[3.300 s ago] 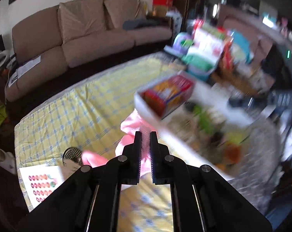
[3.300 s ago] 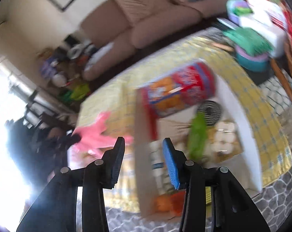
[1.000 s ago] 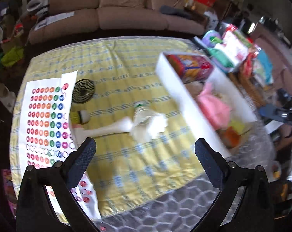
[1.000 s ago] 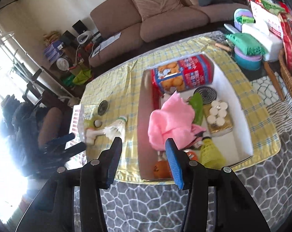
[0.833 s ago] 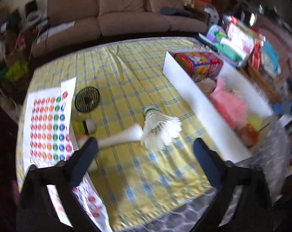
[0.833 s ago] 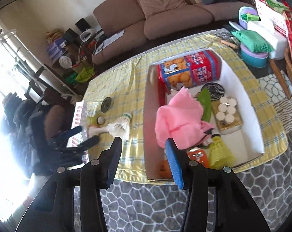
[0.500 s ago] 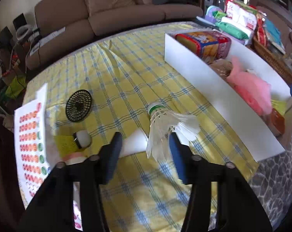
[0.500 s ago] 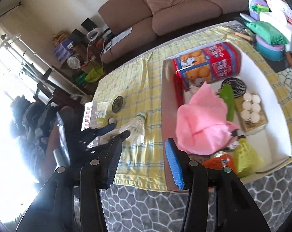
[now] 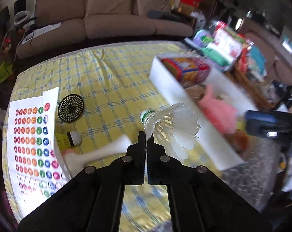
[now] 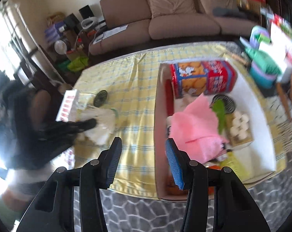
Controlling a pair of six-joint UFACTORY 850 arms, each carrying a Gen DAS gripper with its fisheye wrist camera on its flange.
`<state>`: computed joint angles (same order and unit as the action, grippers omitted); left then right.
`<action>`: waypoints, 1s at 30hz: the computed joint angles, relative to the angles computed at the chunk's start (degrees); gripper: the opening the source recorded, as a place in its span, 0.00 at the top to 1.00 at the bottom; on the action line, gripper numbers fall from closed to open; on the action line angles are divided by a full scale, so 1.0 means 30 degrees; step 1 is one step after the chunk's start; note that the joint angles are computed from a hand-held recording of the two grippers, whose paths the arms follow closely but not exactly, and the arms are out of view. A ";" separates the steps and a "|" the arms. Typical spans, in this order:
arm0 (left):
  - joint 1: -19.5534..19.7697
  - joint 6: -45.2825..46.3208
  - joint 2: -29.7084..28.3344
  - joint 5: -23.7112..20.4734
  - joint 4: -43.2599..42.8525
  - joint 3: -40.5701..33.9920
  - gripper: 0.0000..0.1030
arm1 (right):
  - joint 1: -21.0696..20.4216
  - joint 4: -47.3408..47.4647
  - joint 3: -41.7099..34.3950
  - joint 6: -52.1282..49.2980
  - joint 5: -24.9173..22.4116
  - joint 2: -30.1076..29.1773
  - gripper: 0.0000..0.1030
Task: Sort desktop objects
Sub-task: 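Grasp the white feather shuttlecock with the left tool and lift it, then pass the white shuttlecock from the left tool to the right tool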
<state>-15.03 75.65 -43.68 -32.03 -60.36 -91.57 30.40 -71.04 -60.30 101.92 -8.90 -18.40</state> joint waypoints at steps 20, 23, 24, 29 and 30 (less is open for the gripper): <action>0.1583 0.1102 0.3458 -1.2483 0.3608 -0.0232 0.99 | 0.3985 -0.9385 0.3419 -0.5135 -0.4757 0.3856 0.32; 0.1347 0.1186 0.3935 -1.2877 0.4208 0.0043 0.98 | 0.4421 -1.0065 0.3320 -0.5682 -0.4472 0.3791 0.32; 0.1262 0.1282 0.4091 -1.2757 0.4368 0.0218 0.98 | 0.4653 -1.0479 0.3290 -0.5340 -0.4799 0.3754 0.32; 0.0866 0.0868 0.4269 -1.2420 0.4399 0.0456 0.98 | 0.3588 -1.1432 0.2891 -0.3086 -0.1447 0.3836 0.65; 0.0850 0.0705 0.4179 -1.2439 0.4078 0.0335 0.97 | 0.3222 -1.1574 0.2868 -0.2588 -0.0765 0.3825 0.65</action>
<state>-12.48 77.76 -31.14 -69.34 -48.13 -90.57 40.07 -105.76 -51.69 94.15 -11.19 -6.92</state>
